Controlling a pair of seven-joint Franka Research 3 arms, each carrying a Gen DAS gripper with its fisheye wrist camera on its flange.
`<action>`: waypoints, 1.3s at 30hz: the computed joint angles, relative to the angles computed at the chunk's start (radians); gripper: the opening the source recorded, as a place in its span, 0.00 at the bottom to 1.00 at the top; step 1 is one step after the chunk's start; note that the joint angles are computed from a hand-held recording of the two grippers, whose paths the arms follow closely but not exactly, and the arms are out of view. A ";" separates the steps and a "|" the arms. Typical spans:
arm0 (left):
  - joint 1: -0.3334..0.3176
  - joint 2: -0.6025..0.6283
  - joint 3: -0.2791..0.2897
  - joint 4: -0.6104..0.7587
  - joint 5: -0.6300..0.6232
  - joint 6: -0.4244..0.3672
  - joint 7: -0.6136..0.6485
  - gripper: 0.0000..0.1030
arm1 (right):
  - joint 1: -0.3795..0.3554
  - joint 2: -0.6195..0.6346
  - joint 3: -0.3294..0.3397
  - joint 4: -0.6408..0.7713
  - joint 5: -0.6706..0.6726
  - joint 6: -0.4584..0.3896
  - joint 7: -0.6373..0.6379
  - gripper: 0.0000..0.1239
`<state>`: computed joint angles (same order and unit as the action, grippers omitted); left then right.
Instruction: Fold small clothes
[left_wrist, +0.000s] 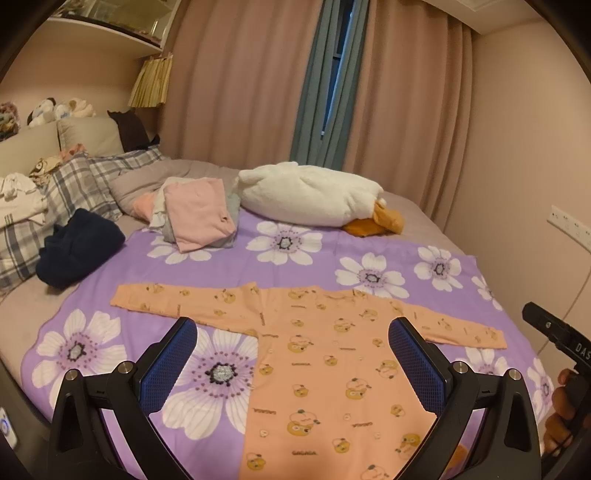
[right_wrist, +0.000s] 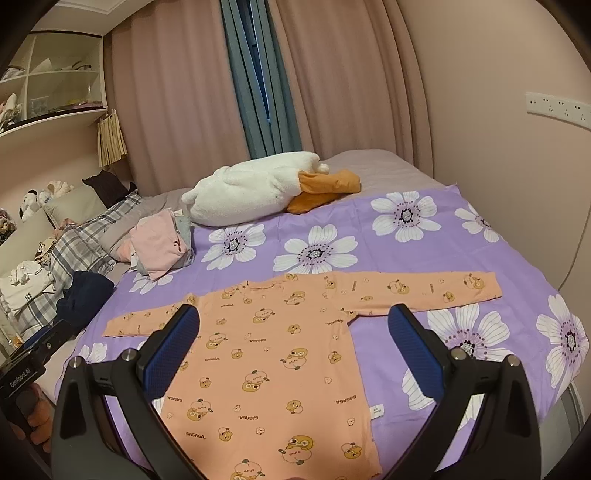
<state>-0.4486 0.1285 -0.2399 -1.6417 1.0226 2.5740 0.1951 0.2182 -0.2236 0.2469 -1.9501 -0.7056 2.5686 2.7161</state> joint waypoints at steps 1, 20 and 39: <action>0.000 -0.001 0.000 -0.001 0.002 0.001 -0.002 0.99 | 0.000 0.001 0.000 0.000 -0.003 0.000 0.001 0.83; -0.007 0.072 0.024 0.075 -0.019 0.036 0.005 0.99 | 0.006 0.035 -0.037 -0.001 0.023 0.044 -0.001 0.82; 0.283 0.664 -0.246 0.505 -0.886 0.104 0.613 0.59 | -0.092 0.225 -0.220 0.034 0.146 0.029 0.079 0.63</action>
<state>-0.1654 0.7925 -0.4857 -1.1368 0.1364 2.6776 0.8079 0.1265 0.0010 0.0269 -1.9158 -0.5600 2.5980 2.7952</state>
